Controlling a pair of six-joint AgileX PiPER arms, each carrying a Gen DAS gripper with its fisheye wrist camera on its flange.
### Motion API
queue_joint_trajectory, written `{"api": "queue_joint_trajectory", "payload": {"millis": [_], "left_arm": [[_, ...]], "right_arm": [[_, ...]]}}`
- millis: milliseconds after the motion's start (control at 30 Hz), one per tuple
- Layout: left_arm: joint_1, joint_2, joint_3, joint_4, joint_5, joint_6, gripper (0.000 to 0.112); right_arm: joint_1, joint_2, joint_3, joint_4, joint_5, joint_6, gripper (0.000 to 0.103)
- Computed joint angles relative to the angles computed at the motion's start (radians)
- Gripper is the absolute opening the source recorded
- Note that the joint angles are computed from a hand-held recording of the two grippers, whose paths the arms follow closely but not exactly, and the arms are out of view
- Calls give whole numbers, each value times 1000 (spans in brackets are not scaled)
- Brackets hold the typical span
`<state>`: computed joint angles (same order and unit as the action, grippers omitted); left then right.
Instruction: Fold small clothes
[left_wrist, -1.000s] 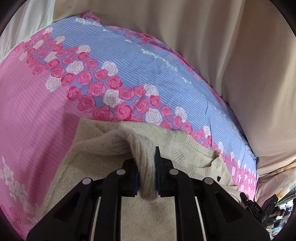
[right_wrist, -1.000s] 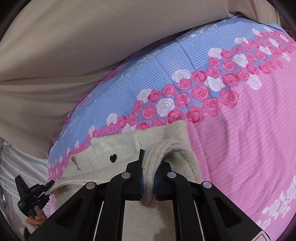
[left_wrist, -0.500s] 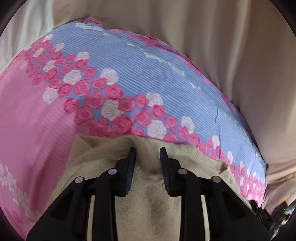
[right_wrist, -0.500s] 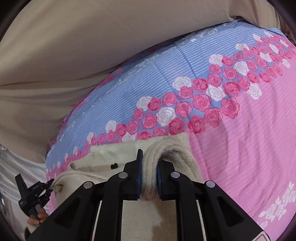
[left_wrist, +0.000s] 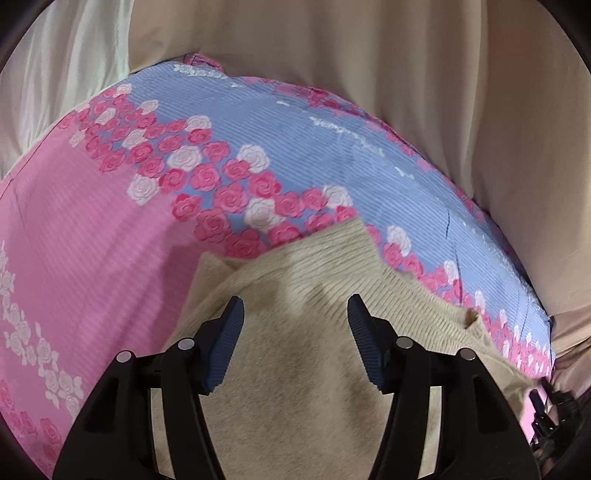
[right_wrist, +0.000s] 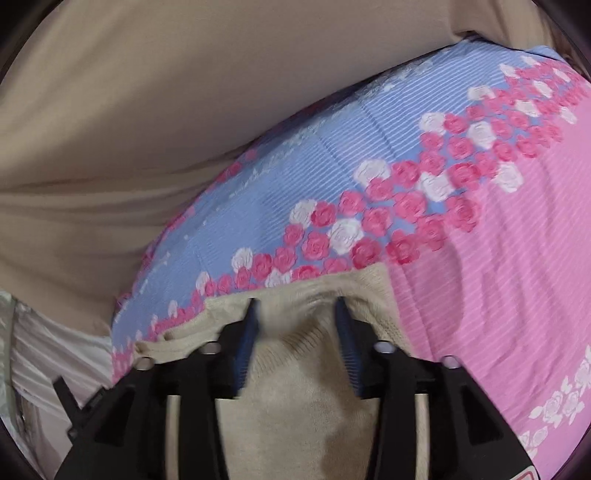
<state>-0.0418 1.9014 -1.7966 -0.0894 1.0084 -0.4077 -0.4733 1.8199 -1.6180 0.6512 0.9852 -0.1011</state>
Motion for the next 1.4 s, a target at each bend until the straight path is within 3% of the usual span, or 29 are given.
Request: {"api": "queue_joint_trajectory", "payload": {"millis": [200,433,567,767,900,1000,1100,1167,1200,1233,1333,1400], "left_arm": [[0,-47,65,8,-25,17,56],[1,-162,187,12,-43,59,58],[57,-287,352,-29,-72,80,72],[241,-434,633,-195,-92,135,72],[285,-458,736,-272,-120,166,72],[266,-469,766,-267,-174,128,76],[271,-463,756,-339,-157,162,68],[263,-450,734,-353,-126,159,43],[246,-437,715,-310,-112,139,35],[245,-434,709,-303,-105,144,27],[324,-468,704,-412,-50,239,17],[356,-499,679,-440,7,277,16]], "right_arm": [[47,-62,-31,-235,-9,30,63],[102,-250,205,-379,-64,-75,63],[70,-385,438,-357,-95,-191,66],[0,-447,665,-301,-81,-296,66],[-33,-392,686,-197,-76,-341,67],[-102,-342,663,-37,-49,-399,73],[-155,-274,635,81,-8,-421,77],[-159,-262,628,105,-15,-425,70],[-163,-242,613,124,17,-442,30],[-167,-239,603,137,36,-439,23],[-172,-322,588,136,61,-454,19],[-214,-378,573,147,140,-474,17]]}}
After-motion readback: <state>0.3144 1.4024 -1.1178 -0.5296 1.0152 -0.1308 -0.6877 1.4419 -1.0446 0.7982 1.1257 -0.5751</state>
